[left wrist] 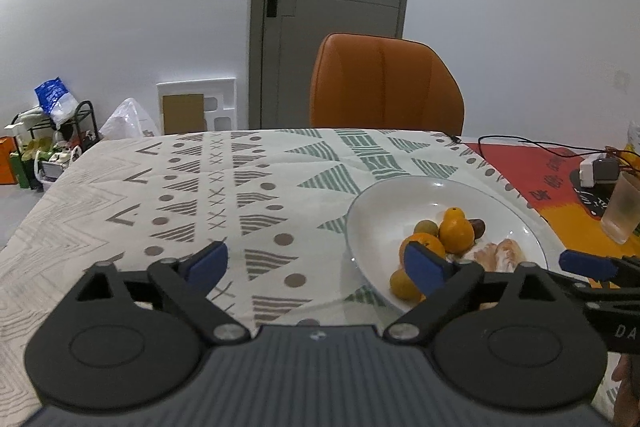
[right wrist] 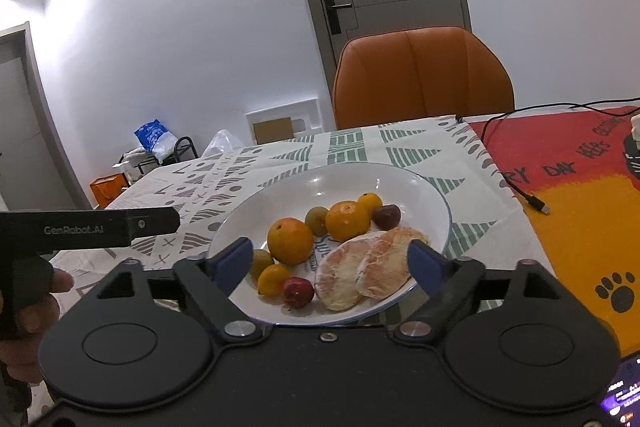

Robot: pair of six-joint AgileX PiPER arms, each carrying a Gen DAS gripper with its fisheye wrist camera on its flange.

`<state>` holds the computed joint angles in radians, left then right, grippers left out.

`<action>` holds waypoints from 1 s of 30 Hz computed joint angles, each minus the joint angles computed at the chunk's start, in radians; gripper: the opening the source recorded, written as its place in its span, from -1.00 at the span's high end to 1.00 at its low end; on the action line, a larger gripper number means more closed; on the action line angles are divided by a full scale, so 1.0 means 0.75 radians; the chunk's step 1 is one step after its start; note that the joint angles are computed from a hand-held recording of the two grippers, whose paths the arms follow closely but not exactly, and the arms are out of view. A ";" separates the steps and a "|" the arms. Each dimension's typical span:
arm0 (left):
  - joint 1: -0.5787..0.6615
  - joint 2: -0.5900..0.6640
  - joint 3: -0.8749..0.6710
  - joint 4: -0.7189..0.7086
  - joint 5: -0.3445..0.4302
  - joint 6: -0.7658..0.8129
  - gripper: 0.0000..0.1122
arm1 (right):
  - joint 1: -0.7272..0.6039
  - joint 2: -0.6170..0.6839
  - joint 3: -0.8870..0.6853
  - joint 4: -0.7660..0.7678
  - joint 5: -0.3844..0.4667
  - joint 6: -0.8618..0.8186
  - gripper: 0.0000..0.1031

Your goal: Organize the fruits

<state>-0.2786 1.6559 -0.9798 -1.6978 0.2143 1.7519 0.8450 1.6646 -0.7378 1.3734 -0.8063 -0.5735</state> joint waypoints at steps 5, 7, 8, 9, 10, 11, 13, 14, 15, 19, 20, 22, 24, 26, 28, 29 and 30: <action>0.033 -0.058 0.051 0.074 0.011 -0.071 -0.74 | 0.068 0.004 -0.023 0.076 -0.070 -0.060 -0.99; 0.048 -0.083 0.076 0.065 0.017 -0.061 -0.74 | 0.091 0.002 -0.025 0.087 -0.085 -0.056 -1.00; 0.057 -0.094 0.090 0.051 0.024 -0.046 -0.75 | 0.102 -0.001 -0.024 0.094 -0.092 -0.055 -1.00; 0.063 -0.103 0.099 0.052 0.027 -0.047 -0.75 | 0.113 -0.003 -0.023 0.102 -0.098 -0.056 -1.00; 0.069 -0.114 0.110 0.064 0.030 -0.057 -0.75 | 0.125 -0.005 -0.022 0.112 -0.106 -0.057 -1.00; 0.075 -0.126 0.121 0.075 0.034 -0.064 -0.75 | 0.136 -0.006 -0.022 0.121 -0.114 -0.056 -1.00; 0.089 -0.154 0.145 0.083 0.041 -0.064 -0.75 | 0.159 -0.012 -0.021 0.140 -0.131 -0.051 -1.00; 0.096 -0.170 0.159 0.085 0.044 -0.061 -0.75 | 0.171 -0.015 -0.020 0.148 -0.140 -0.051 -1.00; 0.101 -0.184 0.170 0.087 0.043 -0.059 -0.76 | 0.185 -0.016 -0.023 0.161 -0.150 -0.056 -1.00; 0.133 -0.245 0.217 0.116 0.055 -0.082 -0.76 | 0.230 -0.024 -0.032 0.192 -0.174 -0.072 -1.00; 0.139 -0.261 0.229 0.130 0.055 -0.095 -0.76 | 0.243 -0.024 -0.037 0.202 -0.182 -0.078 -1.00; 0.156 -0.290 0.252 0.147 0.061 -0.103 -0.77 | 0.263 -0.020 -0.047 0.217 -0.193 -0.090 -1.00; 0.172 -0.320 0.275 0.167 0.068 -0.116 -0.77 | 0.285 -0.017 -0.058 0.237 -0.204 -0.108 -1.00; 0.190 -0.349 0.300 0.172 0.077 -0.117 -0.77 | 0.316 -0.012 -0.071 0.257 -0.225 -0.123 -1.00; 0.215 -0.375 0.321 0.181 0.095 -0.118 -0.77 | 0.338 -0.009 -0.081 0.272 -0.236 -0.132 -1.00; 0.224 -0.388 0.332 0.185 0.097 -0.119 -0.77 | 0.347 -0.009 -0.085 0.279 -0.239 -0.135 -1.00; 0.230 -0.397 0.338 0.192 0.097 -0.124 -0.77 | 0.356 -0.008 -0.090 0.286 -0.242 -0.141 -1.00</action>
